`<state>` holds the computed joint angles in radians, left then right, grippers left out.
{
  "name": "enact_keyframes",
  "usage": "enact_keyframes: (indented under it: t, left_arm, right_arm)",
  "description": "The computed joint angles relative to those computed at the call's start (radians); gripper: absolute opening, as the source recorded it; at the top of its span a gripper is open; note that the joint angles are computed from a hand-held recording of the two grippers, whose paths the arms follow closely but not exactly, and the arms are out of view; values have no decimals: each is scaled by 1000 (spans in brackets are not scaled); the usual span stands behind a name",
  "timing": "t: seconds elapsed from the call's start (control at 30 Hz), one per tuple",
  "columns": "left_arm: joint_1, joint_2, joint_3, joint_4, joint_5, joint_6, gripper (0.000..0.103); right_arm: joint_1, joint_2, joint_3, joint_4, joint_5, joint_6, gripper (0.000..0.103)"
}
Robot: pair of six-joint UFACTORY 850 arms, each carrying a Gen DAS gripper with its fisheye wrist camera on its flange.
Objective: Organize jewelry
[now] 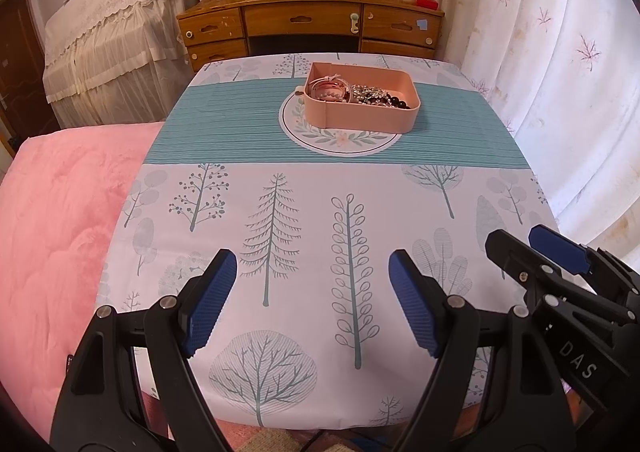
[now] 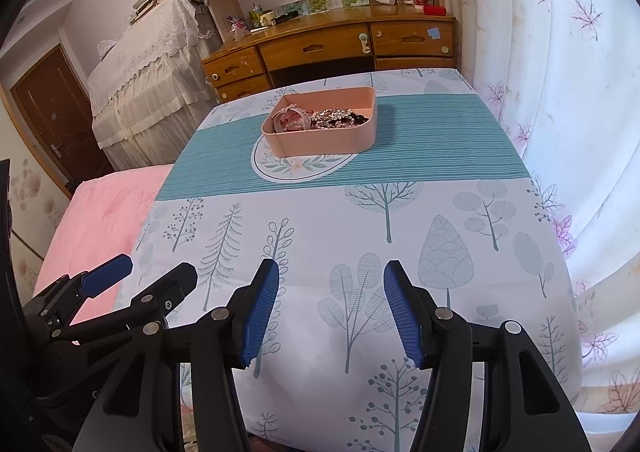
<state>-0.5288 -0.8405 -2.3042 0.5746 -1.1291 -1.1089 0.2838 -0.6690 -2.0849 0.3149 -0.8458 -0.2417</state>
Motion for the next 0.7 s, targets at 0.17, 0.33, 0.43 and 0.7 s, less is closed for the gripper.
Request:
enact_keyframes:
  t: [0.17, 0.33, 0.43, 0.7]
  left_arm:
    - [0, 2, 5, -2, 3, -1, 77]
    - [6, 16, 37, -9, 19, -5, 77]
    - [10, 20, 45, -16, 25, -2, 77]
    - [21, 19, 54, -25, 35, 13, 77]
  right_arm:
    - [-1, -5, -7, -1, -2, 1, 56]
    - [3, -21, -12, -11, 4, 4, 56]
    - [6, -26, -19, -19, 2, 11, 56]
    - [14, -60, -62, -56, -12, 49, 56]
